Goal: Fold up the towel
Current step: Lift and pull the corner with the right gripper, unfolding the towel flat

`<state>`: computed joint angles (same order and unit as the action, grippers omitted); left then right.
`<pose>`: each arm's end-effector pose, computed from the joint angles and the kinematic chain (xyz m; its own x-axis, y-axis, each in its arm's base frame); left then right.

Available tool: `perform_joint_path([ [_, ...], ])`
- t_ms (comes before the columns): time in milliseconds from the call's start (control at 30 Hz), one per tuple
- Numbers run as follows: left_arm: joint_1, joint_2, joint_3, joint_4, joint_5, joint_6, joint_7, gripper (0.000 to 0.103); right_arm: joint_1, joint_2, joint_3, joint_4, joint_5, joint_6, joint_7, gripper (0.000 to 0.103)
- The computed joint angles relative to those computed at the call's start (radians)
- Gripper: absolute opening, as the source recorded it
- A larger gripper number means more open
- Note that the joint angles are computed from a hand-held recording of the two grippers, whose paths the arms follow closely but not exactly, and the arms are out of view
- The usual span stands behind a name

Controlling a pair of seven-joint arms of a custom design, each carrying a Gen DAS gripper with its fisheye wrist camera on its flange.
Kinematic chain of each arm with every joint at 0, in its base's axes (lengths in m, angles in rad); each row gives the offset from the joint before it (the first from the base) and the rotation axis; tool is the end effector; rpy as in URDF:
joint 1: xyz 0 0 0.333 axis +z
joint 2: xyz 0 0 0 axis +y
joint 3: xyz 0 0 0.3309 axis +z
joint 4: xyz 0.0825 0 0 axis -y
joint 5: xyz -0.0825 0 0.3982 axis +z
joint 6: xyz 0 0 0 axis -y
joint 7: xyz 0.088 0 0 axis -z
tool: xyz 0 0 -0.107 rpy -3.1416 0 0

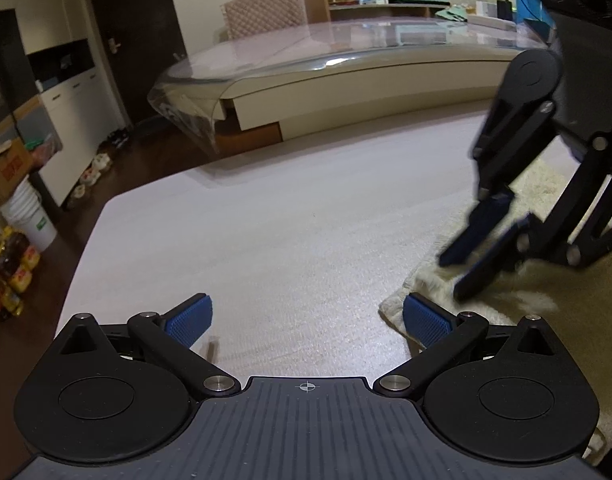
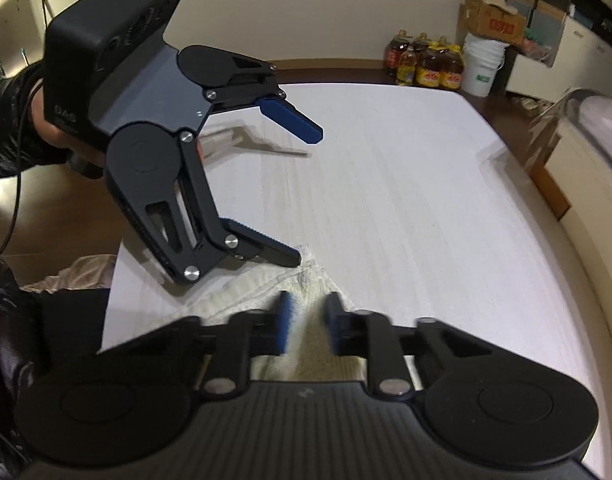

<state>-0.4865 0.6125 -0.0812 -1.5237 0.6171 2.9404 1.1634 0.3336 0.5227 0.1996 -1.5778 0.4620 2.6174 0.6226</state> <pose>0.6368 -0.4338 0.3946 -0.5569 -0.8112 -0.1781 -0.4839 0.4912 -0.7243 0.6635 0.3492 0.4021 0.8786 -0.4764 0.0349 -0.3598 -0.7080 -0.6076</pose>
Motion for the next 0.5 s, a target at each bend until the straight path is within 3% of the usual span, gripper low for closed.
perform_joint_path([
  [167, -0.011, 0.022, 0.009, 0.041, 0.010, -0.023, 0.007, 0.103, -0.059, -0.113, 0.062, -0.159, 0.126, 0.135, -0.082, 0.006],
  [200, -0.017, 0.032, 0.014, 0.061, 0.014, -0.033, 0.007, 0.103, -0.052, -0.163, 0.053, -0.216, 0.204, 0.179, -0.143, 0.006],
  [267, -0.033, 0.051, 0.032, 0.094, 0.030, -0.044, -0.002, 0.103, -0.099, -0.189, 0.105, -0.257, 0.234, 0.239, -0.168, 0.006],
  [333, -0.042, 0.082, 0.042, 0.144, 0.041, -0.060, -0.002, 0.103, -0.100, -0.263, 0.113, -0.344, 0.368, 0.340, -0.267, 0.006],
  [500, -0.039, 0.176, 0.029, 0.307, 0.025, -0.137, 0.064, 0.103, -0.136, -0.391, 0.170, -0.465, 0.749, 0.473, -0.547, 0.006],
])
